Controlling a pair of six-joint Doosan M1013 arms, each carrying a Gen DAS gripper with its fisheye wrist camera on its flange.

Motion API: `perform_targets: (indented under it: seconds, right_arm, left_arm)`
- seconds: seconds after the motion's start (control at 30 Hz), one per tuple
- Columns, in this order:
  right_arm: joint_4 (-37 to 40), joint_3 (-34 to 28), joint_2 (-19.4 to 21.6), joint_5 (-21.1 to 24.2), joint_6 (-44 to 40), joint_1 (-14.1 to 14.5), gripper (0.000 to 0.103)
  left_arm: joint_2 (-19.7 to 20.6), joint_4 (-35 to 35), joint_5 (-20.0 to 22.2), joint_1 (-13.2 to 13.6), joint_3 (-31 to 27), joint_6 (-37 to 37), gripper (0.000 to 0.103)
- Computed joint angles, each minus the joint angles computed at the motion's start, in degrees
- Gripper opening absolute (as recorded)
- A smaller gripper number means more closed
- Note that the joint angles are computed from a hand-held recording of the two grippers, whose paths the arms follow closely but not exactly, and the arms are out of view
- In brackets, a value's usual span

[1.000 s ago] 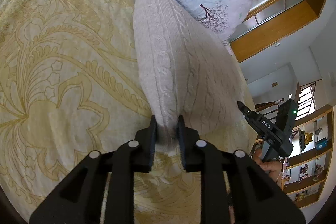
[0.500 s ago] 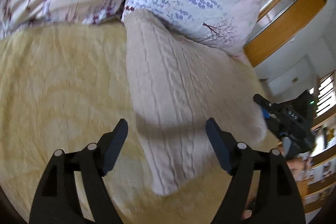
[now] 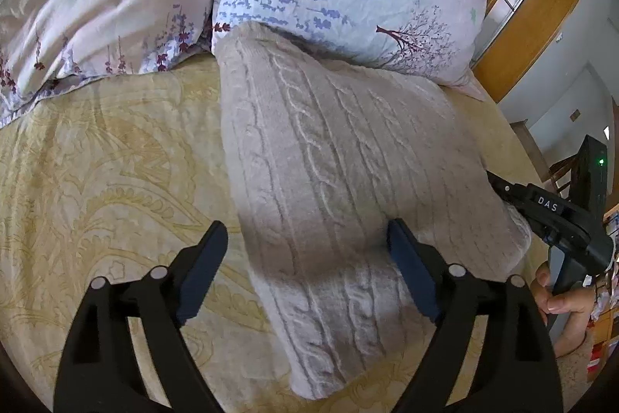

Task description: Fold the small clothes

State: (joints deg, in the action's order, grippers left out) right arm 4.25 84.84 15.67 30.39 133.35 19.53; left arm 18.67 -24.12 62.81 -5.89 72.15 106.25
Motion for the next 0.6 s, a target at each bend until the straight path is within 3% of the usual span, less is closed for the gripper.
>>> perform_targets:
  seconds: [0.23, 0.3, 0.37, 0.4, 0.6]
  right_arm:
    - [2.39, -0.29, -0.61, 1.04, -0.68, -0.74, 0.014]
    - [4.27, -0.22, -1.06, 0.41, -2.06, -1.13, 0.021]
    - [7.73, -0.48, -1.07, 0.23, -4.87, -1.72, 0.052]
    - [9.85, -0.75, -0.87, 0.50, -6.42, -2.04, 0.057]
    - [30.41, -3.15, 1.91, 4.35, -21.69, -4.93, 0.058]
  left_arm:
    - [1.28, -7.40, 4.74, 2.40, -1.22, 0.67, 0.086]
    - [1.81, -10.44, 6.06, 3.33, -1.63, 0.27, 0.086]
    - [2.87, -12.95, 7.61, 4.17, -2.64, -1.32, 0.085]
    - [3.42, -14.44, 8.59, 4.61, -3.09, -1.98, 0.085]
    - [5.97, -20.48, 11.92, 6.06, -5.00, -4.79, 0.077]
